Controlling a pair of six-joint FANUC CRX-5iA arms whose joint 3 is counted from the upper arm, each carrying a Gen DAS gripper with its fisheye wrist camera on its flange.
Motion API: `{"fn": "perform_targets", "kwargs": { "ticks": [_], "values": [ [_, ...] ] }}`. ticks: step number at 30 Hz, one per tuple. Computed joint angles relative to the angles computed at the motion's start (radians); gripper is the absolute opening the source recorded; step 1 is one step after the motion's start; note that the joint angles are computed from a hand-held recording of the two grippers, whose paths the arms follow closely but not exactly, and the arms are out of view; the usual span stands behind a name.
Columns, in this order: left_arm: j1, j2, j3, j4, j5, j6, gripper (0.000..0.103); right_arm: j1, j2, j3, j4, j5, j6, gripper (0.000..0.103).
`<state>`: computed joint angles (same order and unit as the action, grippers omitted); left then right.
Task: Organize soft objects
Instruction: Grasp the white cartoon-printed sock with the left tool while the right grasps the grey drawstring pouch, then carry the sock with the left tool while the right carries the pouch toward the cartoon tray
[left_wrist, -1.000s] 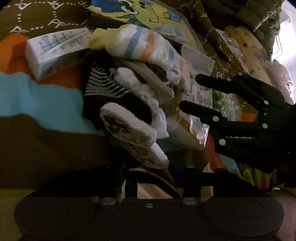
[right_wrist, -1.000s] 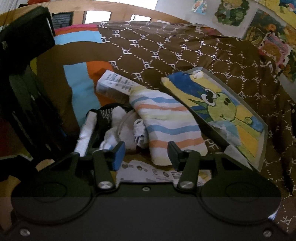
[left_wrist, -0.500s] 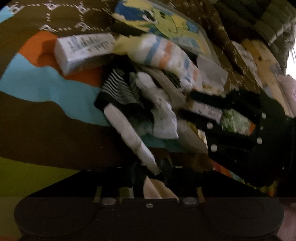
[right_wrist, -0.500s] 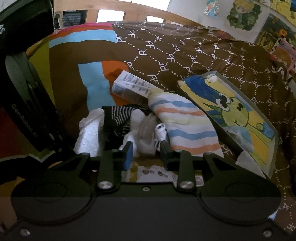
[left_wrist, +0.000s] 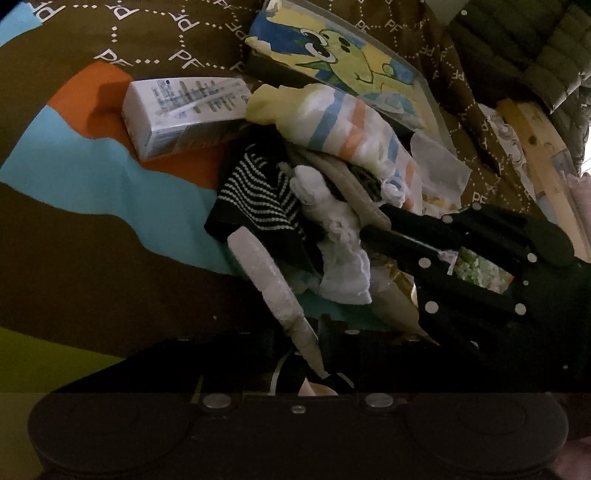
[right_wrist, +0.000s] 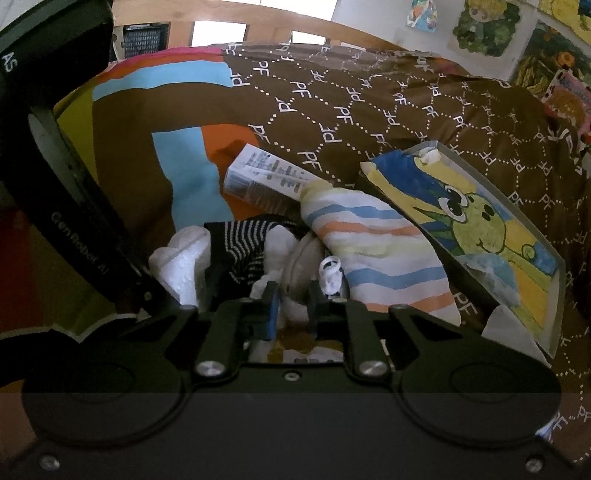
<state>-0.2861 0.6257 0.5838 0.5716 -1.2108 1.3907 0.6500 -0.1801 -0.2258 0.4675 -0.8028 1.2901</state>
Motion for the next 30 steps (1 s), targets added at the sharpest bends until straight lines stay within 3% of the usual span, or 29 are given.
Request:
{"fn": "perform_targets", "kwargs": {
  "ticks": [13, 30],
  "values": [
    [0.012, -0.070, -0.070, 0.011, 0.025, 0.002, 0.011, 0.038, -0.050, -0.056, 0.110, -0.001, -0.089, 0.001],
    [0.047, -0.320, -0.390, 0.114, 0.136, -0.049, 0.011, 0.213, -0.168, -0.098, 0.371, -0.158, -0.299, 0.001]
  ]
}}
